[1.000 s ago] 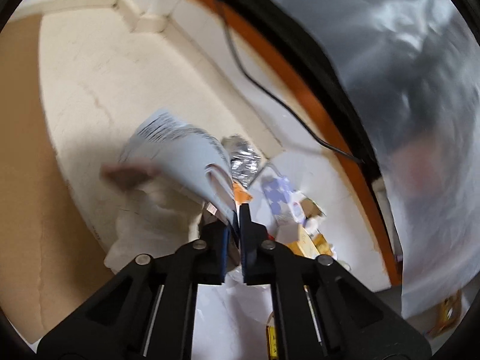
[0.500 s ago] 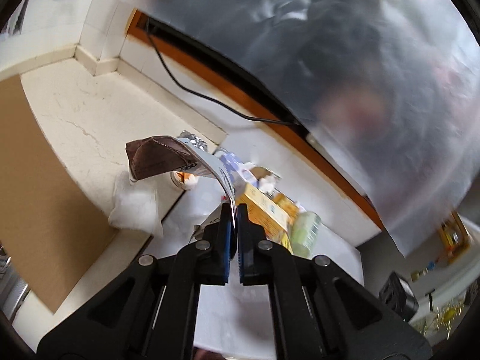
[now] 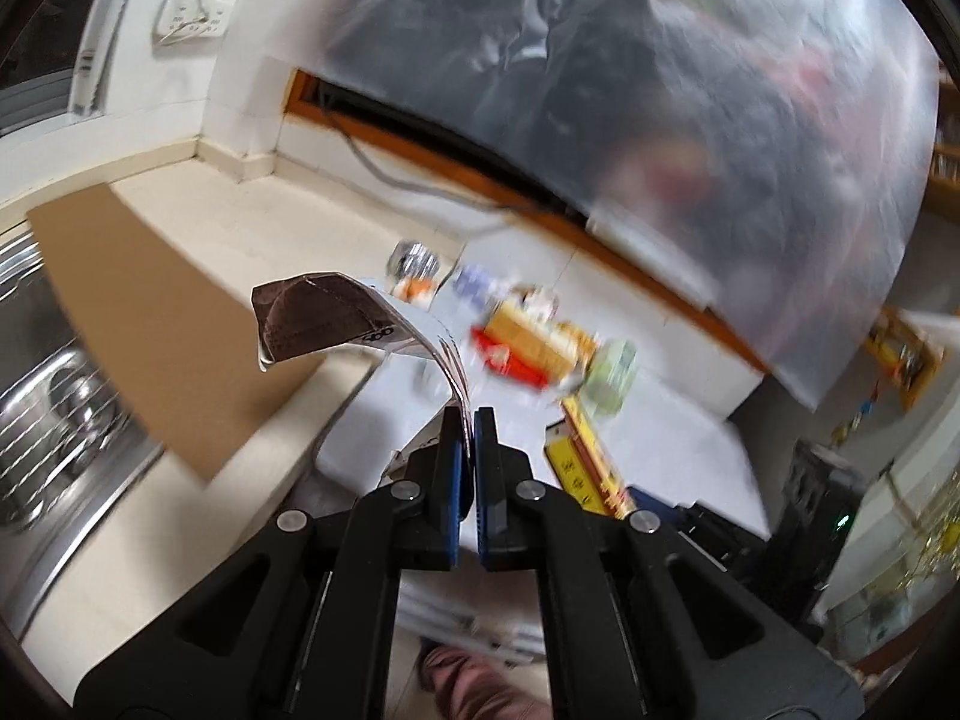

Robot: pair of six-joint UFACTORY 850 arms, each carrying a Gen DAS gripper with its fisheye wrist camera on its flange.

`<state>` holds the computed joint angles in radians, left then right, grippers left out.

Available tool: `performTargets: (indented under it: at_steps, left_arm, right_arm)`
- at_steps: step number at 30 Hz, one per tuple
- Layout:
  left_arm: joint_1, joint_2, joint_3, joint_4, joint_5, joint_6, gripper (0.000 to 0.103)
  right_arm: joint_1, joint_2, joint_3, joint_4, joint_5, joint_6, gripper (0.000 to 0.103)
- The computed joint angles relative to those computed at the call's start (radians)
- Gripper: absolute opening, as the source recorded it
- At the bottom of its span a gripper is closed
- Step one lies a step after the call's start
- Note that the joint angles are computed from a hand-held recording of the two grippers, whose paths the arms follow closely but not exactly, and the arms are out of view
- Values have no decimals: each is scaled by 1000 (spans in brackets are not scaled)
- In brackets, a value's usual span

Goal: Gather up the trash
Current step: 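Lower both grippers over the floor bin and release the spice box and wrapper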

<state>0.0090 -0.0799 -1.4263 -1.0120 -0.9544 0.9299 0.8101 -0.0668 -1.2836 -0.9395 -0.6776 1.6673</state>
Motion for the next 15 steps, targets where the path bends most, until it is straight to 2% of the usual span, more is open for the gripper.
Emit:
performTargets:
  at_steps: [3, 8, 15]
  left_arm:
    - [21, 73, 123, 52, 22, 36, 1]
    - [23, 182, 309, 153, 114, 95, 1]
    - [29, 229, 461, 209, 176, 131, 1]
  right_arm:
    - [57, -15, 3, 20, -6, 24, 60]
    - [142, -74, -22, 106, -13, -10, 60]
    - [173, -169, -30, 244, 21, -58, 60]
